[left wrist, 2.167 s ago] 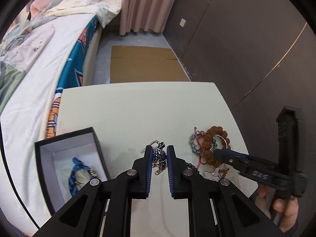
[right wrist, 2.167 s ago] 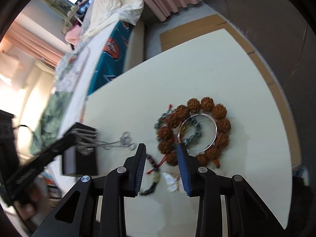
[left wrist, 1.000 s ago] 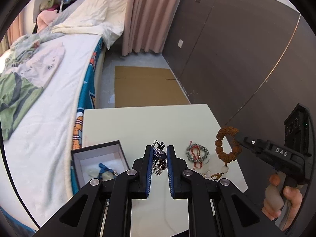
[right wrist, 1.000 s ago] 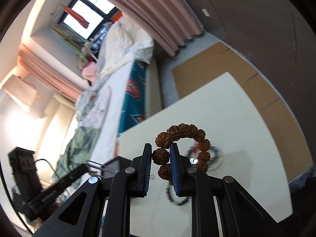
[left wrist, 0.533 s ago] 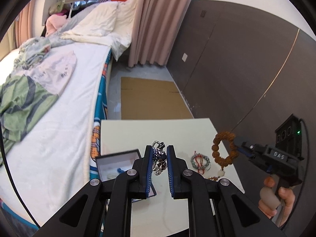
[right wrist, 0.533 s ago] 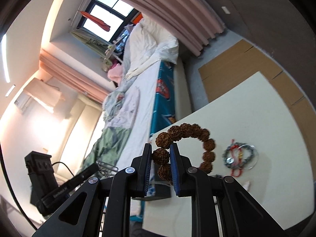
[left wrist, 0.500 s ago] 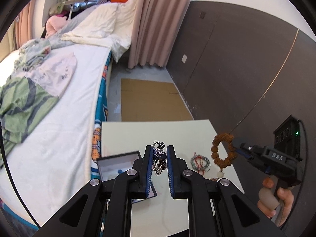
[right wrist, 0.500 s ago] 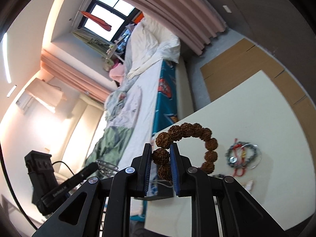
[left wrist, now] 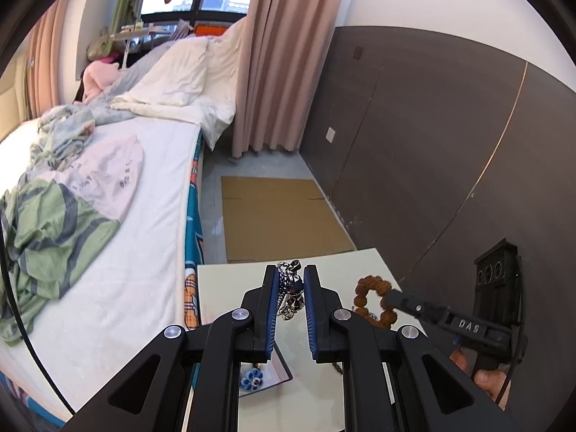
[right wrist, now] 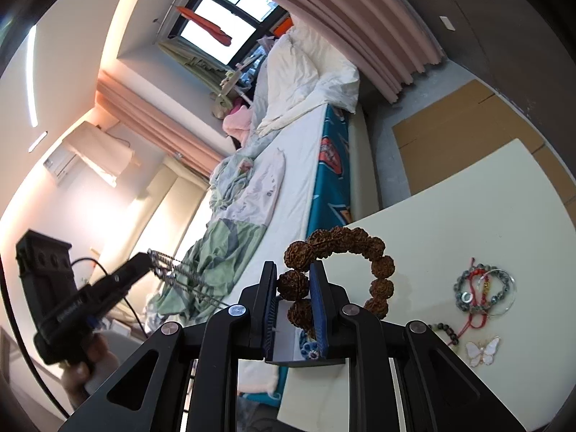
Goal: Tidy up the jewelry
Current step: 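Lower the silver chain into the black box and open the left gripper, then lower the brown bead bracelet into the box and open the right gripper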
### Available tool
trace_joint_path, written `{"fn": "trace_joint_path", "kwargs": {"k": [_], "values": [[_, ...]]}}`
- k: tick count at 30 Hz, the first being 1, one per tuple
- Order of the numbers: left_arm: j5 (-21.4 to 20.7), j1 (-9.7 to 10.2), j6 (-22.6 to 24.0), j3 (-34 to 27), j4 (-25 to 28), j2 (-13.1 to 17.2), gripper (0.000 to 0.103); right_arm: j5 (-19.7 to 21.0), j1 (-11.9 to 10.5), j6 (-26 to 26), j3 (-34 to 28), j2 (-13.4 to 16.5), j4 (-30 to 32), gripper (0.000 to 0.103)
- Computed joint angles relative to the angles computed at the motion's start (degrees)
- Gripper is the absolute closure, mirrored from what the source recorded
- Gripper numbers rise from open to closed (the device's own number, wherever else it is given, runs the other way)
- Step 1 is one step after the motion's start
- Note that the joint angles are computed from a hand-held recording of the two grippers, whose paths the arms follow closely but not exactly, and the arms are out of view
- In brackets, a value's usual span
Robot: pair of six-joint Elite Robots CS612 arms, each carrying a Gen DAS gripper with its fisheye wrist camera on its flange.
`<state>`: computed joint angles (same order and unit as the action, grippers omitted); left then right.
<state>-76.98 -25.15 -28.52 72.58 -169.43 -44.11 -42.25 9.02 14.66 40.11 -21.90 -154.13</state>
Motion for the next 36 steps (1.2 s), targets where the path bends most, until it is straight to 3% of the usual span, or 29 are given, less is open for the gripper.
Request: {"fn": "trace_joint_path", "kwargs": {"k": [9,18,23,25,27,28,36], "values": [[-0.68,0.67,-1.29,-0.95,1.24,1.71,0.089,0.76,0.65,-2.27,0.27,-0.01,0.00,0.083],[-5.11,1.40,-4.91,-4.05,8.44,5.58,0.089,-0.11,0.88,0.33,-0.93,0.87,0.00,0.083],[-10.11,2.16,-7.98,-6.08,13.34,7.75,0.087,0.54,1.06,0.38,-1.21,1.04,0.00,0.083],[-11.40,2.50,-9.08,-6.25,13.86,8.01,0.078,0.93,1.06,0.18,-1.27,1.13,0.21,0.083],[-11.03,2.64,-9.88,-5.32,12.32,7.69,0.038,1.15,1.15,-0.15,-1.23,1.09,0.58,0.083],[-10.59,2.67,-10.19,-4.77,11.21,7.44,0.032,1.21,1.20,-0.45,-1.16,1.04,0.82,0.083],[-7.50,2.89,-11.43,0.22,6.89,4.69,0.029,1.98,1.96,-3.06,-2.20,1.39,3.12,0.083]]}}
